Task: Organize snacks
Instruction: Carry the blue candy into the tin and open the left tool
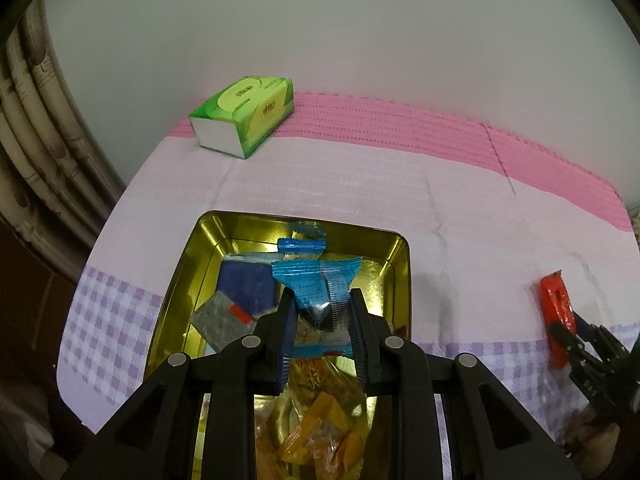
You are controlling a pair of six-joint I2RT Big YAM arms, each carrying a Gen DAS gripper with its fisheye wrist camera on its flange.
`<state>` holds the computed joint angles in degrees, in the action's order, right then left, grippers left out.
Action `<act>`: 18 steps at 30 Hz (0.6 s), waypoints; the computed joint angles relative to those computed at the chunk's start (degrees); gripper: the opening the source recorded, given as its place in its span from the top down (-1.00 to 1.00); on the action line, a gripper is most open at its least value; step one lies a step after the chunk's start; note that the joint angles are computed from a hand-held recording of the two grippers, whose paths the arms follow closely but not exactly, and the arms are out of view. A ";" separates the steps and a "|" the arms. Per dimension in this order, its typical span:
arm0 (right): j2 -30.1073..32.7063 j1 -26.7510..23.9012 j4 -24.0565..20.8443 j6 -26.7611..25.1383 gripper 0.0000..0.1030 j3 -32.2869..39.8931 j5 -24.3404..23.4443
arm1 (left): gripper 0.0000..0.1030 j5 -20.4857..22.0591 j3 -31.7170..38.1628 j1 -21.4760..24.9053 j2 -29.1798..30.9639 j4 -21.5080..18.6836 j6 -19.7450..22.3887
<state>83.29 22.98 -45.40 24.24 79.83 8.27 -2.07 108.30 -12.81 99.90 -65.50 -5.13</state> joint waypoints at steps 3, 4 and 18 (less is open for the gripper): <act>0.14 0.03 -0.37 -0.01 0.22 0.20 0.00 | 0.50 -0.65 0.58 -0.26 0.70 -0.54 0.42; 0.21 0.01 -0.44 -0.05 0.22 0.26 -0.06 | 0.50 -0.89 0.61 -0.33 0.80 -0.57 0.55; 0.44 0.08 -0.71 -0.16 0.22 0.43 0.01 | 0.49 -3.91 0.76 -0.88 1.77 -0.73 1.94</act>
